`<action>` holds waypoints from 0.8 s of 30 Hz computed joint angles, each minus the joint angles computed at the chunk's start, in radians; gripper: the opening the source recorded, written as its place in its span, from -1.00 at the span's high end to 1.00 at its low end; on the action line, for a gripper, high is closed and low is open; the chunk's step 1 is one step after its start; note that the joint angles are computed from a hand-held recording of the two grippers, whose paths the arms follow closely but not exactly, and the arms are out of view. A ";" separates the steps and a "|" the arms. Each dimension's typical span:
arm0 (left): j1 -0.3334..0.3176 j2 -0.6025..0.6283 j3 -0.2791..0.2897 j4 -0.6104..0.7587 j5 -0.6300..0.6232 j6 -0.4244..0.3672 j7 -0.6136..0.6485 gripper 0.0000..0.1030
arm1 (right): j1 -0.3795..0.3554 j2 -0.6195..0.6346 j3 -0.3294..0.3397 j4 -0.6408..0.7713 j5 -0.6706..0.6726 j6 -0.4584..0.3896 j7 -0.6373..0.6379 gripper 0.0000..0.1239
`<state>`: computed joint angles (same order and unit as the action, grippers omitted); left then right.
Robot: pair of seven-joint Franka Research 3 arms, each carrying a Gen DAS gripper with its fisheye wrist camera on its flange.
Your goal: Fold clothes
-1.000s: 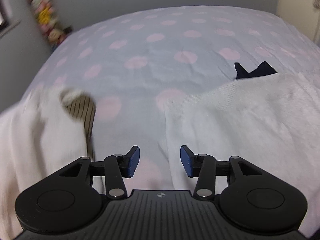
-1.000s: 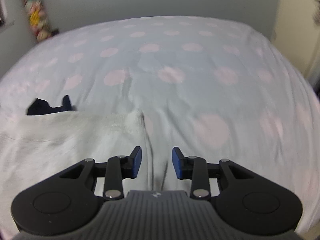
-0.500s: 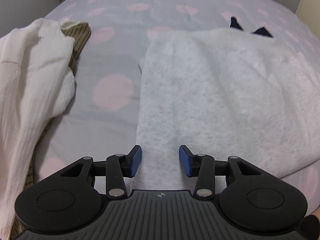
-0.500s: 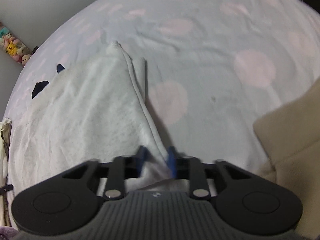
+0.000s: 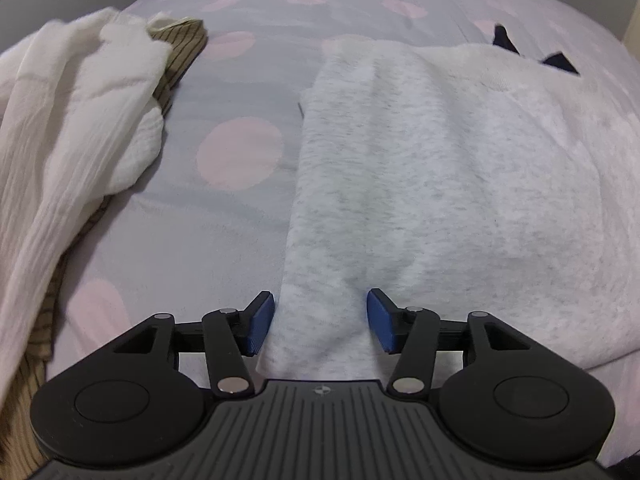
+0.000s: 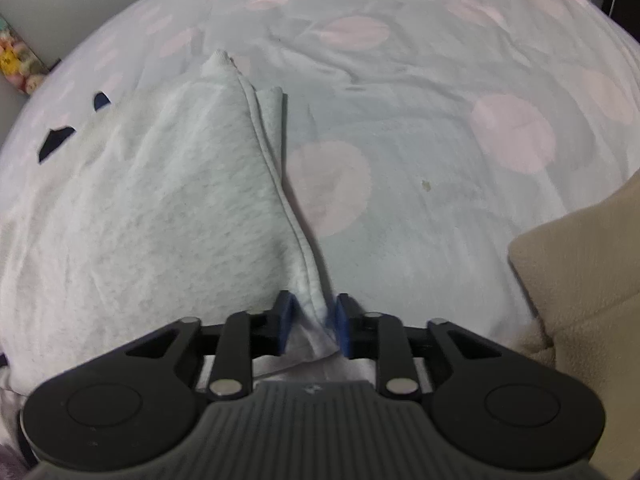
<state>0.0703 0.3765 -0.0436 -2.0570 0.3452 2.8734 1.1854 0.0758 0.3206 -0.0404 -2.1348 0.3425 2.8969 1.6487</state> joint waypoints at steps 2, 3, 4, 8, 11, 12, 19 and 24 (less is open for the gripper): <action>0.009 -0.004 -0.006 -0.008 -0.016 0.009 -0.004 -0.07 | -0.012 0.002 0.008 0.006 0.021 -0.010 0.000 0.40; 0.010 -0.007 -0.006 -0.012 -0.020 0.013 -0.007 -0.09 | -0.028 0.004 0.022 0.008 0.049 -0.012 -0.012 0.38; 0.014 -0.008 -0.009 -0.016 -0.027 0.016 -0.007 -0.10 | -0.048 0.005 0.041 0.009 0.089 -0.011 -0.030 0.35; 0.021 -0.008 -0.013 -0.020 -0.045 0.025 -0.012 -0.16 | -0.176 0.013 0.172 0.007 0.384 0.013 -0.191 0.12; 0.024 -0.012 -0.015 -0.027 -0.052 0.032 -0.012 -0.16 | -0.301 0.029 0.294 0.036 0.701 -0.026 -0.462 -0.65; 0.024 -0.013 -0.016 -0.029 -0.054 0.035 -0.012 -0.16 | -0.321 0.035 0.309 0.048 0.772 -0.054 -0.524 -0.65; 0.042 -0.010 -0.031 -0.036 -0.083 0.061 0.004 -0.16 | -0.278 0.056 0.240 0.092 0.859 -0.140 -0.556 -0.66; 0.125 -0.038 -0.108 -0.108 -0.172 0.228 0.068 -0.08 | -0.281 0.048 0.219 0.086 1.078 -0.180 -0.677 -0.66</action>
<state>0.1956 0.3390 -0.1513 -2.1655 0.1732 3.1009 1.2532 -0.2051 0.3689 0.1791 -2.0490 1.4205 2.7167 0.9718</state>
